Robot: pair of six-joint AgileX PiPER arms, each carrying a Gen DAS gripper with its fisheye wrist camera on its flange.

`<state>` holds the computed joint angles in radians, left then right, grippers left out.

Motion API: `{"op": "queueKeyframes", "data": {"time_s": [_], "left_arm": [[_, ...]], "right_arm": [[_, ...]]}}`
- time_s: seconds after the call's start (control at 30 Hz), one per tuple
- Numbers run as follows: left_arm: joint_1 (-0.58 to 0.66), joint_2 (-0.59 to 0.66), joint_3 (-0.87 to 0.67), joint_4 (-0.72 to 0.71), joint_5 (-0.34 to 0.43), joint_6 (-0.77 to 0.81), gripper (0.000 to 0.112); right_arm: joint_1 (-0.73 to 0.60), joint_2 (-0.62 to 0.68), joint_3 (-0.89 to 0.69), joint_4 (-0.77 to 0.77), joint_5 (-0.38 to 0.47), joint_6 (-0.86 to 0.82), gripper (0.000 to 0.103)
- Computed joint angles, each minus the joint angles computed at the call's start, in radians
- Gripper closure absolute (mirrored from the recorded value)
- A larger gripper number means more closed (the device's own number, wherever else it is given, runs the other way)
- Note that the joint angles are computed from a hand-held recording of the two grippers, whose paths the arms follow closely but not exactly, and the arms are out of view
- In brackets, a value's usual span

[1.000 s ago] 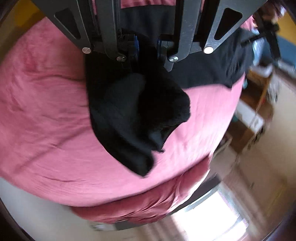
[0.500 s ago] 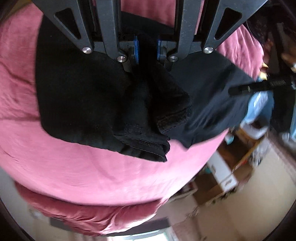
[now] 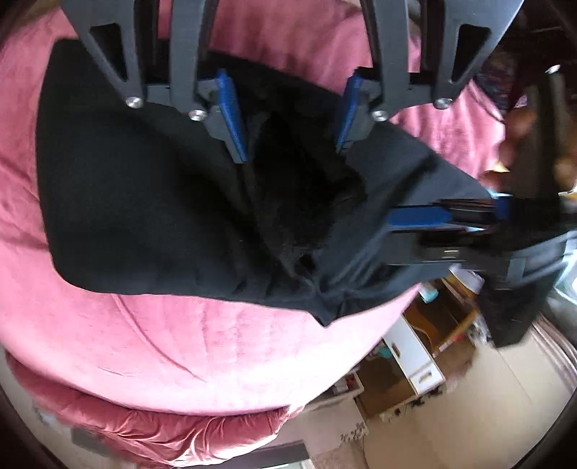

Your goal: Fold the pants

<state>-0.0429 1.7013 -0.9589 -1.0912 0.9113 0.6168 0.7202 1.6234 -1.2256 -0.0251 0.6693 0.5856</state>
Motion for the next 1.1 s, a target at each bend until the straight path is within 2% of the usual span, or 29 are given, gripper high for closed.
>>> {"op": "queueKeyframes", "data": {"time_s": [0.1,0.33,0.43,0.47,0.5,0.53,0.57,0.67,0.73,0.77,0.83,0.93,1.1], "left_arm": [[-0.028,0.024,-0.015,-0.011,-0.015,-0.019,0.027],[-0.097,0.071,-0.056,0.009,-0.035,-0.051,0.026],[-0.152,0.098,-0.097,0.078,-0.044,-0.133,0.028],[-0.175,0.107,-0.111,0.09,-0.061,-0.165,0.032],[-0.188,0.11,-0.117,0.1,-0.072,-0.179,0.042],[-0.2,0.113,-0.123,0.11,-0.078,-0.189,0.048],[-0.212,0.119,-0.134,0.121,-0.078,-0.205,0.056],[-0.236,0.148,-0.164,0.115,-0.059,-0.205,0.056],[-0.26,0.162,-0.177,0.129,-0.075,-0.212,0.07],[-0.275,0.166,-0.18,0.136,-0.092,-0.202,0.086],[-0.279,0.164,-0.171,0.097,-0.103,-0.156,0.088],[-0.28,0.123,-0.14,0.021,-0.116,-0.066,0.092],[-0.265,0.052,-0.126,-0.107,-0.087,0.035,0.094]], "right_arm": [[-0.003,-0.065,0.064,-0.005,0.0,0.043,0.051],[0.009,-0.244,0.222,-0.101,0.072,0.228,0.051],[0.013,-0.312,0.27,-0.138,0.125,0.304,0.053],[0.011,-0.336,0.289,-0.146,0.144,0.331,0.057],[0.01,-0.351,0.305,-0.156,0.165,0.353,0.071],[0.009,-0.355,0.31,-0.16,0.184,0.362,0.079],[0.01,-0.355,0.316,-0.17,0.205,0.38,0.08],[-0.004,-0.366,0.345,-0.191,0.218,0.431,0.079],[-0.01,-0.368,0.352,-0.23,0.242,0.484,0.079],[-0.025,-0.375,0.361,-0.226,0.237,0.485,0.079],[-0.039,-0.376,0.369,-0.232,0.243,0.484,0.079],[-0.082,-0.38,0.398,-0.182,0.196,0.43,0.079],[-0.111,-0.366,0.418,-0.124,0.144,0.392,0.079]]}}
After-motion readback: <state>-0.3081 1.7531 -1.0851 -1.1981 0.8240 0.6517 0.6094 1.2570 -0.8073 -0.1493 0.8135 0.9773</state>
